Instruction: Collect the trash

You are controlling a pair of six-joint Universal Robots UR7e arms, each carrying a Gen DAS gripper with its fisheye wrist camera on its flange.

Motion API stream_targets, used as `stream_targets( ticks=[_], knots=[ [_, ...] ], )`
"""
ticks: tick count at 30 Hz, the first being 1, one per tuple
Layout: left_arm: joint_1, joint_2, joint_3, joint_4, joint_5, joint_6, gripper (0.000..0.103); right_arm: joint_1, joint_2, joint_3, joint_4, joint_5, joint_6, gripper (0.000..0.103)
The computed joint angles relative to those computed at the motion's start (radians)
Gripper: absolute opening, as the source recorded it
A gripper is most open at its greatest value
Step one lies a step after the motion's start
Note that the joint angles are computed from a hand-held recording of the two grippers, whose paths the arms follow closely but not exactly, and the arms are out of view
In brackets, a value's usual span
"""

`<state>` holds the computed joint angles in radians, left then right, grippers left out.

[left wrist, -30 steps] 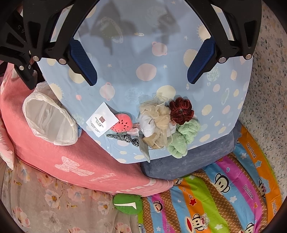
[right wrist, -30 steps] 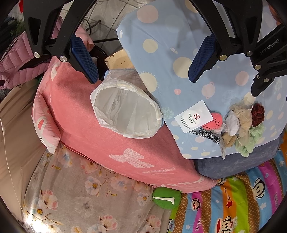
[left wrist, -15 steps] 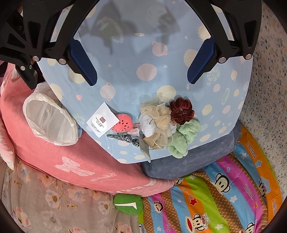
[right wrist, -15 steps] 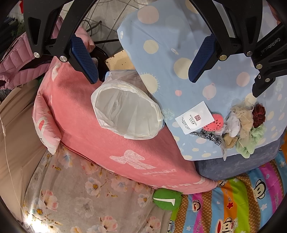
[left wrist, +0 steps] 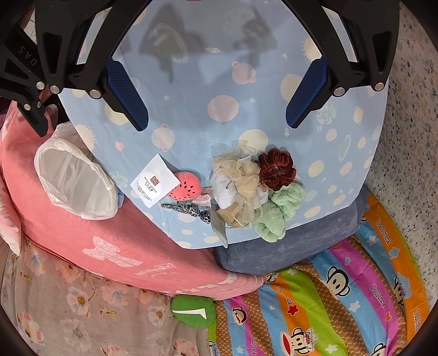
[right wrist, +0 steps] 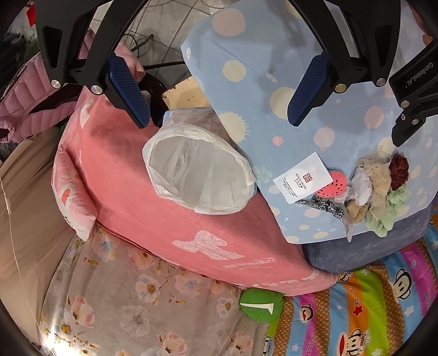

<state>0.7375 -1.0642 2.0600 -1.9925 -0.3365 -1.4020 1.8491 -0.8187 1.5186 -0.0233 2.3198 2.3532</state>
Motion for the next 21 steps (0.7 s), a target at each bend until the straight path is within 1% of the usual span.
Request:
stream_targets(
  ticks=[2, 7, 9, 11, 12, 15, 19, 21],
  knots=[
    [0.004, -0.002, 0.005, -0.023, 0.004, 0.016, 0.096, -0.002, 0.000, -0.003, 0.001, -0.003, 0.007, 0.096],
    [0.027, -0.006, 0.015, -0.107, 0.006, 0.095, 0.096, -0.006, 0.007, -0.020, 0.005, -0.015, 0.020, 0.096],
    [0.043, -0.009, 0.026, -0.175, 0.003, 0.149, 0.096, -0.008, 0.009, -0.024, -0.002, -0.030, 0.022, 0.096],
    [0.064, -0.016, 0.043, -0.273, -0.002, 0.222, 0.096, -0.012, 0.018, -0.040, 0.013, -0.055, 0.041, 0.096],
    [0.072, -0.020, 0.045, -0.284, -0.003, 0.231, 0.096, -0.014, 0.025, -0.049, 0.022, -0.065, 0.052, 0.096],
    [0.101, -0.025, 0.074, -0.433, 0.014, 0.335, 0.096, -0.023, 0.046, -0.072, 0.034, -0.109, 0.070, 0.096],
    [0.144, -0.023, 0.097, -0.612, 0.025, 0.470, 0.096, -0.030, 0.076, -0.074, -0.024, -0.171, 0.033, 0.096],
    [0.167, -0.023, 0.099, -0.665, 0.033, 0.519, 0.096, -0.029, 0.118, -0.113, -0.009, -0.176, 0.024, 0.096]
  ],
)
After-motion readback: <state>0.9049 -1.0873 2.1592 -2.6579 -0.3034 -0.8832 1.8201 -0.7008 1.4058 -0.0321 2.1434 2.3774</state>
